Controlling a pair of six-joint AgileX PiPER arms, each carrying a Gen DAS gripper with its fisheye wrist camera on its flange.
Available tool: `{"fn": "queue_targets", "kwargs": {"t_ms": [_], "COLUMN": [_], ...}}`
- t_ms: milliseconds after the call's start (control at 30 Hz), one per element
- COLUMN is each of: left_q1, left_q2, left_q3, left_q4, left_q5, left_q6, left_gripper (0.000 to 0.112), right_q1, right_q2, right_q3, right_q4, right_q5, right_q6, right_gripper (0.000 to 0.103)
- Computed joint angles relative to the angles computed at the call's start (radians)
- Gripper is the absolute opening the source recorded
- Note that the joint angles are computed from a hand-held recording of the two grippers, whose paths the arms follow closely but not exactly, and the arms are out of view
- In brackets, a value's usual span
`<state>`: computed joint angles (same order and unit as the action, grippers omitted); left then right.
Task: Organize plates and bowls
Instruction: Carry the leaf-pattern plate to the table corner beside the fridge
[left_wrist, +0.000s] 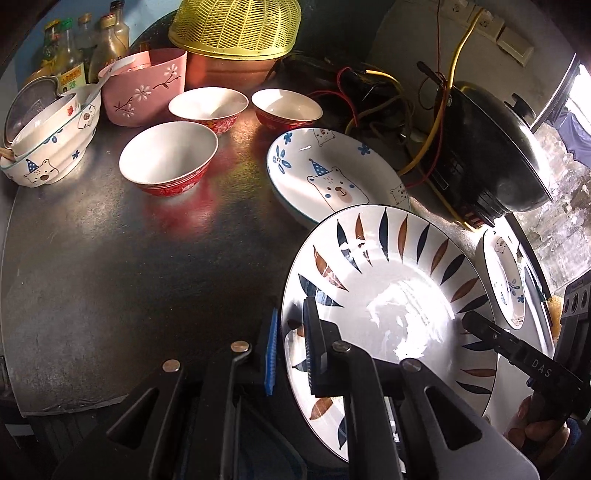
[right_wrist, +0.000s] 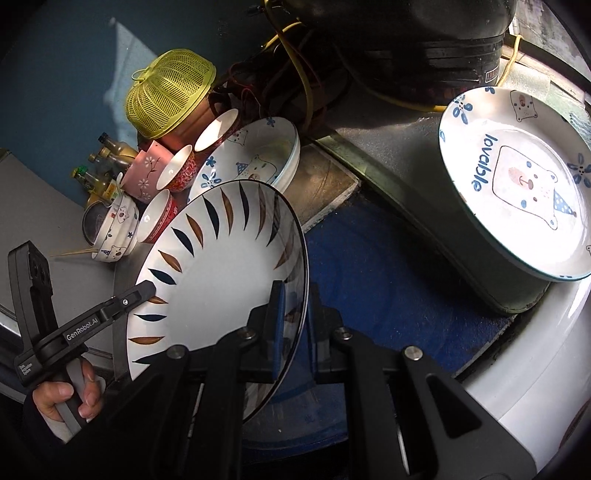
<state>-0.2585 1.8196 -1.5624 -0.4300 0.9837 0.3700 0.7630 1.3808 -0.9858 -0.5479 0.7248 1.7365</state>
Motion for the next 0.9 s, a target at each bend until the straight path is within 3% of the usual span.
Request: {"fn": "queue_targets", "kwargs": {"t_ms": [233,467,700,900], "left_q1": [0.134,0.272,0.4,0.508], "left_q2": [-0.037,-0.045,-0.024,-0.009], "left_q3": [0.048,0.066,0.049,0.049], "left_q4": [0.005,0.006,0.013,0.027], "left_q5": [-0.022,-0.032,-0.029,-0.034], "left_q6": [0.002,0.012,0.019,0.015], "left_gripper": [0.011,0.011,0.011,0.011], "right_q1": [-0.035,-0.048,-0.038,-0.03], "right_q2": [0.148,0.317,0.504,0.702], "right_q3": [-0.149,-0.346,-0.591,-0.878], "right_q4": [0.116,0.266,0.396,0.505], "right_q5": [-0.08,-0.109,-0.07,0.021], "right_q6": [-0.224,-0.462,-0.657,-0.815], "right_gripper": [0.012,0.012,0.012,0.012]}}
